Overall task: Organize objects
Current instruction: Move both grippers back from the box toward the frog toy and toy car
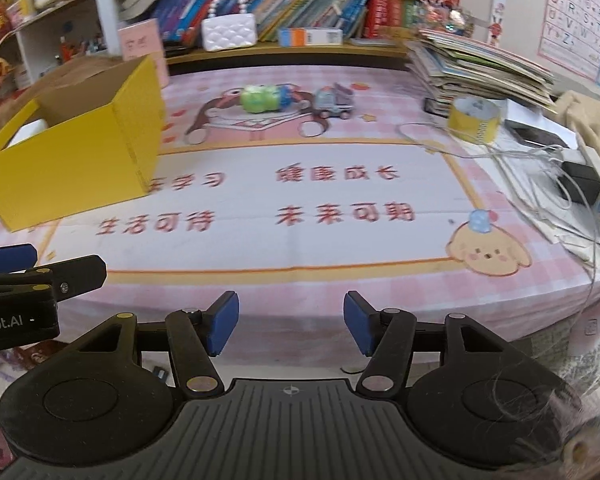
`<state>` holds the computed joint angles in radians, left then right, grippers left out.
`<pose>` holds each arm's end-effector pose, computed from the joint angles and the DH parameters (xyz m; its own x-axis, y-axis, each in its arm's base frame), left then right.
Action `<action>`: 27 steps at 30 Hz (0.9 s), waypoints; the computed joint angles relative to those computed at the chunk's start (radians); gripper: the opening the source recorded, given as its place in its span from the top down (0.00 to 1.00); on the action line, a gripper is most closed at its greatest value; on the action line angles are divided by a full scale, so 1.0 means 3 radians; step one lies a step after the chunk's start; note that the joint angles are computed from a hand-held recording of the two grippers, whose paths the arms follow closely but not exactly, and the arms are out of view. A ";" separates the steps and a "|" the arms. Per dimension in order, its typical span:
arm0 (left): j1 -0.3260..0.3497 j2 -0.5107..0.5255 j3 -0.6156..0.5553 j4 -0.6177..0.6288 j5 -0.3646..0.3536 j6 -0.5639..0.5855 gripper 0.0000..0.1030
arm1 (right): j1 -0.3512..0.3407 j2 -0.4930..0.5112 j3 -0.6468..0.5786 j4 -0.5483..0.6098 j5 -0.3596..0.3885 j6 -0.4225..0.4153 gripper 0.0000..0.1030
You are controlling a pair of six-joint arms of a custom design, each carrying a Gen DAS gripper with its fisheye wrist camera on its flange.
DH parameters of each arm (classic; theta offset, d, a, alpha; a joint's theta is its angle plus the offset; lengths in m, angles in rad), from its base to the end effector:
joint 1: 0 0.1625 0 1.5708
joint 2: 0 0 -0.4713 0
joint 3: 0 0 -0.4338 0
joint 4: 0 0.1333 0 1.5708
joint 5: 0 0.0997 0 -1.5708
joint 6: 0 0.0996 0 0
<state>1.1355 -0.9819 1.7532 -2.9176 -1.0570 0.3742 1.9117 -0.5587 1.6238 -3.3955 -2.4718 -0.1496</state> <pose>-0.1315 -0.7149 0.2335 -0.7107 0.3941 -0.5827 0.6592 0.6625 -0.3559 0.2943 -0.6645 0.0566 -0.7209 0.1960 0.6647 -0.3538 0.7206 -0.5962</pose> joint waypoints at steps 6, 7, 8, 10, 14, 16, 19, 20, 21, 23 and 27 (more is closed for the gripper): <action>-0.0057 0.0228 -0.0206 0.0044 0.0006 -0.0029 0.20 | -0.0126 -0.0092 -0.0051 0.0017 0.0034 -0.0102 0.45; -0.0065 0.0264 -0.0238 0.0051 0.0005 -0.0040 0.20 | -0.0146 -0.0105 -0.0064 0.0026 0.0045 -0.0124 0.45; -0.0073 0.0304 -0.0278 0.0063 0.0005 -0.0049 0.20 | -0.0167 -0.0114 -0.0081 0.0035 0.0059 -0.0145 0.45; -0.0087 0.0379 -0.0354 0.0082 0.0012 -0.0061 0.20 | -0.0207 -0.0134 -0.0112 0.0051 0.0088 -0.0181 0.45; -0.0113 0.0526 -0.0512 0.0101 0.0033 -0.0085 0.20 | -0.0292 -0.0175 -0.0188 0.0119 0.0170 -0.0256 0.45; -0.0124 0.0598 -0.0595 0.0094 0.0050 -0.0102 0.20 | -0.0325 -0.0185 -0.0232 0.0137 0.0213 -0.0319 0.45; -0.0136 0.0703 -0.0714 0.0089 0.0104 -0.0145 0.20 | -0.0388 -0.0196 -0.0313 0.0200 0.0306 -0.0401 0.45; -0.0139 0.0733 -0.0750 0.0091 0.0123 -0.0158 0.20 | -0.0405 -0.0195 -0.0341 0.0222 0.0335 -0.0425 0.45; -0.0144 0.0771 -0.0795 0.0090 0.0152 -0.0174 0.20 | -0.0425 -0.0191 -0.0375 0.0240 0.0370 -0.0464 0.45; -0.0153 0.0838 -0.0877 0.0081 0.0193 -0.0192 0.20 | -0.0461 -0.0179 -0.0451 0.0268 0.0432 -0.0547 0.45; -0.0177 0.0985 -0.1063 0.0035 0.0279 -0.0229 0.20 | -0.0529 -0.0163 -0.0611 0.0380 0.0556 -0.0641 0.45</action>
